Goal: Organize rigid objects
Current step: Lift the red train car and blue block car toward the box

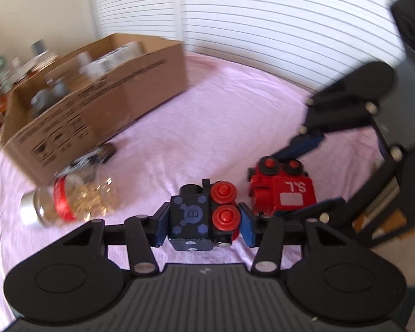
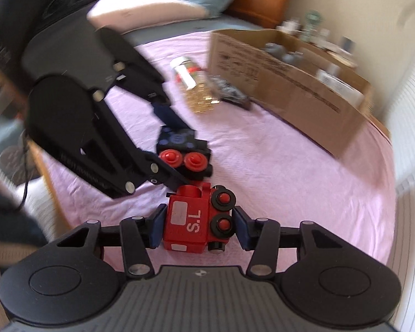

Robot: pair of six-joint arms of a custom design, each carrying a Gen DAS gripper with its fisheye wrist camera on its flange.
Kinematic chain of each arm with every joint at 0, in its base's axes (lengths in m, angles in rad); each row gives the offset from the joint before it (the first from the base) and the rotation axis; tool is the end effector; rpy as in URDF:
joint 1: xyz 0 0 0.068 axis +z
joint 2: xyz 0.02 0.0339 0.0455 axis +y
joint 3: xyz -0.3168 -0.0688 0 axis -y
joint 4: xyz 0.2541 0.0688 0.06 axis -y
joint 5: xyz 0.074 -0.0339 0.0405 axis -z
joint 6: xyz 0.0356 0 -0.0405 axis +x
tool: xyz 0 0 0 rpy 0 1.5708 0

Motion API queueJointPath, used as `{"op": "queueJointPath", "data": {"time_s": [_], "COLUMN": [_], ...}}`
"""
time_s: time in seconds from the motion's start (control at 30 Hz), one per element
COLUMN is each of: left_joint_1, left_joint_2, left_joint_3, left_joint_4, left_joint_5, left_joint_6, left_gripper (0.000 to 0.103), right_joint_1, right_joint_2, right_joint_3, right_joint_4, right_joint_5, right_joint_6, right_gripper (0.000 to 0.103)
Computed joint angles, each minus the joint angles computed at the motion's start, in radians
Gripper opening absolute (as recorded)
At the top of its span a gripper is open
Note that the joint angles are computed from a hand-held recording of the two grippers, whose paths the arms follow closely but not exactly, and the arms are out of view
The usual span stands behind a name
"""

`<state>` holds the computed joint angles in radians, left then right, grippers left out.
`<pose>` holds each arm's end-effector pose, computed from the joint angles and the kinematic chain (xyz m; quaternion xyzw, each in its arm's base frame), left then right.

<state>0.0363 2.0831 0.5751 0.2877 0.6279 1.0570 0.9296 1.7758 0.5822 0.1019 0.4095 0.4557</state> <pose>0.2870 -0.0105 0.0432 0.5045 0.7909 -0.1736 0.2997 0.1807 0.2183 0.1149 -0.1764 0.9359 -0.0037 0.3049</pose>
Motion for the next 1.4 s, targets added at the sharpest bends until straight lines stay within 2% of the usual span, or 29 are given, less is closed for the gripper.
{"op": "queueJointPath", "data": {"time_s": [0.17,0.4,0.6,0.9,1.0,1.17,1.4], "left_joint_1": [0.010,0.024,0.046,0.068,0.062,0.023,-0.052], "left_joint_2": [-0.015,-0.030,-0.060,-0.139,-0.162,-0.170,-0.077], "left_joint_3": [-0.018,-0.013,0.017,0.125,0.184,0.294,0.466], "left_joint_4": [0.023,-0.005,-0.098,-0.327,-0.385,-0.382,-0.278], "left_joint_5": [-0.018,-0.030,-0.021,0.003,0.020,0.018,-0.059], "left_joint_6": [-0.022,0.016,0.063,0.093,0.060,-0.062,-0.285], "left_gripper": [0.049,0.048,0.048,0.048,0.048,0.048,0.048], "right_joint_1": [0.021,-0.002,-0.014,-0.074,-0.098,-0.140,-0.209], "right_joint_2": [0.012,0.003,-0.027,-0.102,-0.125,-0.149,-0.145], "right_joint_3": [0.020,0.034,0.038,0.030,0.037,0.060,0.091], "right_joint_4": [-0.050,-0.082,-0.097,-0.106,-0.110,-0.106,-0.064], "right_joint_5": [0.061,0.046,0.040,0.001,0.001,0.009,-0.010], "right_joint_6": [0.121,0.109,0.079,-0.001,-0.025,-0.080,-0.158], "right_gripper": [0.055,0.055,0.055,0.055,0.055,0.055,0.055]}}
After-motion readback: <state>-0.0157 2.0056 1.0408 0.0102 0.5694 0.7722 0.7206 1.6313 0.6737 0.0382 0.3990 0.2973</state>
